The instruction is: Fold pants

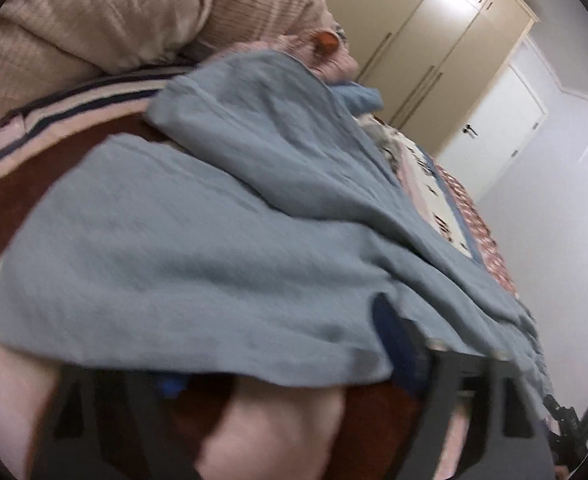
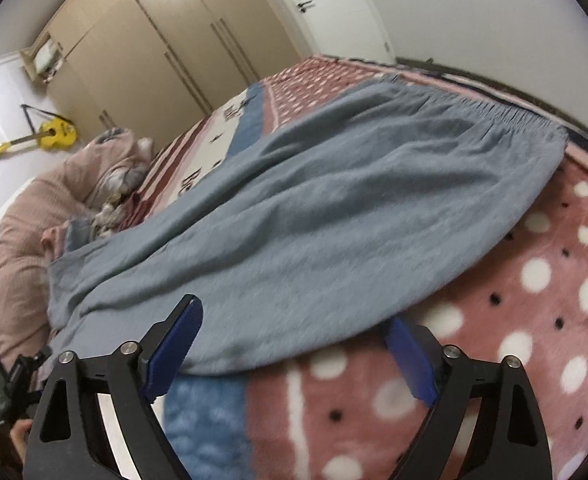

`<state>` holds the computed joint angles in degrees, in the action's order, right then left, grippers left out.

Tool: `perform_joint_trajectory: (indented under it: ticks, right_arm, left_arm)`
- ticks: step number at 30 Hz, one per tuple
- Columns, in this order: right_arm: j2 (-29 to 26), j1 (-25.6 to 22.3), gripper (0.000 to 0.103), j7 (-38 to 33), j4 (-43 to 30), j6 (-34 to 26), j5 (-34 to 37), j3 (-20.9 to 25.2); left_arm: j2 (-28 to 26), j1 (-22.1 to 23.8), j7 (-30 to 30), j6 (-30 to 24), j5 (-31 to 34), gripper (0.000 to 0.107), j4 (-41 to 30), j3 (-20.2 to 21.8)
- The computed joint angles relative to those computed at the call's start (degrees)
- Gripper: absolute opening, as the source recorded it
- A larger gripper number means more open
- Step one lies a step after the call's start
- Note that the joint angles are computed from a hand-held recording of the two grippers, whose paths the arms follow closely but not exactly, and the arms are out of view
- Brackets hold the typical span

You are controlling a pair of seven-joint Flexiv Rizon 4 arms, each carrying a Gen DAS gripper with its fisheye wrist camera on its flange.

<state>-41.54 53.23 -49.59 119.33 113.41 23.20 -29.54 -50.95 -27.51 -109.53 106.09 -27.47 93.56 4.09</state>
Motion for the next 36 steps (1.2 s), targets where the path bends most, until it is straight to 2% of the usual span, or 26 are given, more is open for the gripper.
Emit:
perform_joint_trajectory:
  ticks: [1,3,4,6,7,8,10,14,20,26,30,32,36]
  right_arm:
    - [-0.34,0.68,0.074,0.17,-0.24,-0.48,0.47,-1.03]
    - [-0.46,0.06,0.061,0.59,-0.65,-0.16,0.37,-1.04]
    - [-0.59,0.06,0.058,0.59,-0.84,-0.07,0.41,-1.37]
    - [-1.3,2.04,0.035,0.56,-0.94,-0.97,1.11,-4.08]
    - [-1.68,3.14,0.03,0.7,-0.95,-1.69,1.29,-5.72]
    - [-1.82,3.71,0.02,1.05,-0.96,-2.24,1.16,-6.78]
    - [-1.78,3.71,0.009,1.43,-0.61,-1.45,0.54,-7.22]
    - [-2.25,6.27,0.004,0.5,0.01,-1.93,0.08,-10.67]
    - [-1.15,6.05,0.003,-1.08,0.33,1.26,0.66,-10.44]
    - [0.63,4.04,0.003,-6.48,-2.38,1.88,0.94,-9.54]
    - [0.47,1.74,0.002,-9.65,-6.64,0.03,-1.29,-9.59]
    - [-0.18,-0.3,0.002,-10.54,-9.27,-0.58,-2.55,-8.78]
    - [-2.34,-4.56,0.002,-10.9,-15.67,-3.65,-6.05,-7.43]
  left_arm:
    - [-0.15,-1.43,0.16,-1.85,-1.18,0.049,-0.61,2.2]
    - [-0.14,-1.11,0.53,-3.09,-0.42,0.027,-1.26,2.69]
    - [-0.14,-1.45,0.63,-3.59,-0.11,0.022,-1.53,3.49]
    - [-0.46,-4.45,-0.06,-5.29,-0.72,0.009,-2.07,7.97]
    - [-0.48,-4.92,-0.36,-5.57,-0.45,0.007,-2.2,9.0]
    - [-0.27,-4.44,-0.55,-5.0,0.24,0.005,-1.93,8.62]
    - [0.36,-3.87,-0.61,-4.13,1.1,0.004,-1.27,8.28]
    - [1.79,-4.16,0.25,-2.82,1.87,0.002,0.32,8.91]
    - [4.04,-4.54,2.74,-0.88,1.13,0.002,1.99,9.21]
    - [3.76,-4.77,6.38,-0.89,-0.17,0.002,-1.2,10.04]
    - [1.55,-5.21,8.35,-3.98,-1.28,0.002,-7.17,12.39]
    - [-0.67,-6.22,7.98,-8.15,-1.53,0.002,-11.88,15.91]
    - [-5.54,-3.25,6.81,-15.78,0.61,0.002,-23.28,16.75]
